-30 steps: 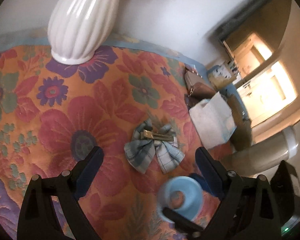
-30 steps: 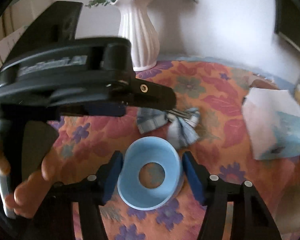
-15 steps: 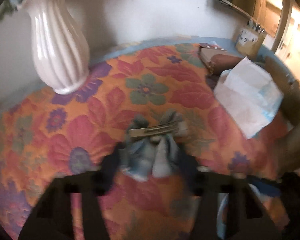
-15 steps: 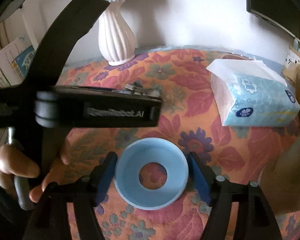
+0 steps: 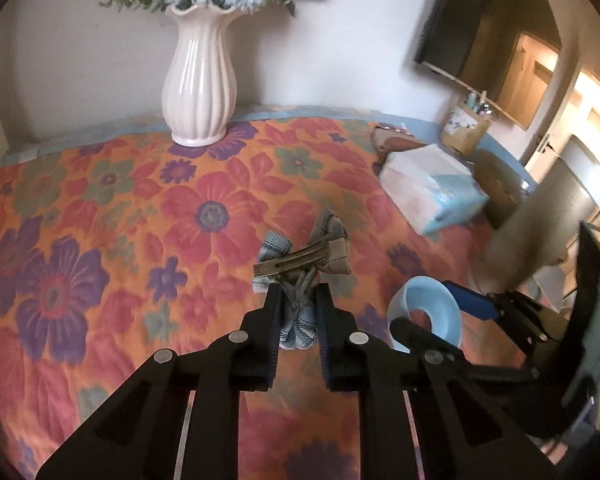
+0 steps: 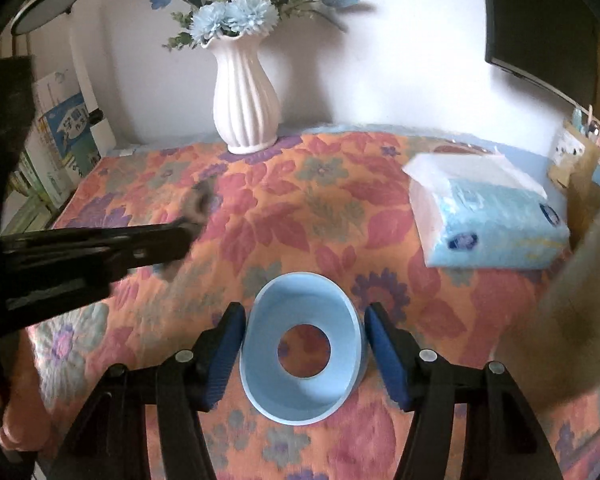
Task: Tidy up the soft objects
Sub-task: 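Grasp the checkered cloth with the left gripper while the right grasps the blue ring plush, then carry the checkered cloth and blue ring with both grippers to the bowl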
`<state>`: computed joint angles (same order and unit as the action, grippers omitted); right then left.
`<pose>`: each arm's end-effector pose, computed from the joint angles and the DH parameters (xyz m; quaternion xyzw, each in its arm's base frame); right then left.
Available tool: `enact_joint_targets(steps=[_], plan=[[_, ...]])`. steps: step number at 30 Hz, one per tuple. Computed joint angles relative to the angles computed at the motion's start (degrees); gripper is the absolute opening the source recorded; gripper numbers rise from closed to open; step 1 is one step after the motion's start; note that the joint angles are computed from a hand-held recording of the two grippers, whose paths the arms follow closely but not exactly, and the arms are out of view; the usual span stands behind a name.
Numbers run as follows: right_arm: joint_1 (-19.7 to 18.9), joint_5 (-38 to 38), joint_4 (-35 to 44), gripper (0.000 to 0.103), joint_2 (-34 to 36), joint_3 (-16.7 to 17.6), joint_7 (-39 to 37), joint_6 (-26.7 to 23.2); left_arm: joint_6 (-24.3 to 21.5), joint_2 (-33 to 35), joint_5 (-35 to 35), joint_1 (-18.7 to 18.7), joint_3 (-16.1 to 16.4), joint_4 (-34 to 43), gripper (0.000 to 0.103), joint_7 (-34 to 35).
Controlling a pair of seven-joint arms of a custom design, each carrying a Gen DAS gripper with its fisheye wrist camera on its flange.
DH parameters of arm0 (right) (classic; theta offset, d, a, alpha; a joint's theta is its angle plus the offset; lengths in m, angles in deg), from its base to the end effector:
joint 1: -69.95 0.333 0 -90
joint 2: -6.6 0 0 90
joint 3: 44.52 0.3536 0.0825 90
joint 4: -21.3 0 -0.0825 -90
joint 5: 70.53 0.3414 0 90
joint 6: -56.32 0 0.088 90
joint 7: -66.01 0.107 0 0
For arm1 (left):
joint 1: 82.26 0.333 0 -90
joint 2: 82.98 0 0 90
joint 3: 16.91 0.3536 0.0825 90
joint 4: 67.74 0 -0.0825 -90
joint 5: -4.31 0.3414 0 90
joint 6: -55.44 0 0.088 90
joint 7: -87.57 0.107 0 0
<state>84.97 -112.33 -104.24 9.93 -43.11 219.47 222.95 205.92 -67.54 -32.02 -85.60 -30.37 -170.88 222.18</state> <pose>0.5122 0.1931 0.4885 -0.6043 0.7122 -0.2157 0.2846 0.6220 -0.1557 0.5159 -0.4458 0.8197 -0.3477 0.0921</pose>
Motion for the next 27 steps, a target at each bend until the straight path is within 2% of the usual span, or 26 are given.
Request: enact_joint_targets(steps=[4, 10, 14, 18, 24, 27], plan=[[-1.2, 5.5, -5.9, 0.061, -4.0, 0.3, -2.1, 5.2, -0.1, -4.7, -6.2, 0.9, -1.1, -4.6, 0.013, 5.0], [-5.1, -1.0, -12.1, 0.061, -12.9, 3.5, 3.7, 4.4, 0.3, -11.4, -14.0, -2.1, -0.6, -10.7, 0.013, 8.5], [-7.7, -1.3, -16.3, 0.061, -18.8, 5.4, 4.3, 4.1, 6.9, -15.1, -14.3, -6.3, -0.8, -15.3, 0.013, 8.7], [-10.0, -0.2, -19.4, 0.061, -24.0, 6.4, 3.0, 3.0, 10.6, -18.3, -15.3, -9.8, -0.6, -18.1, 0.013, 10.5], [-14.4, 2.0, -24.1, 0.061, -31.4, 7.1, 2.1, 1.3, 10.0, -21.3, -17.8, -14.3, -0.1, -19.9, 0.013, 13.9], [-15.5, 4.1, -25.7, 0.061, -34.7, 6.0, 1.0, 0.1, 6.6, -22.7, -20.6, -16.4, 0.4, -20.5, 0.013, 17.0]])
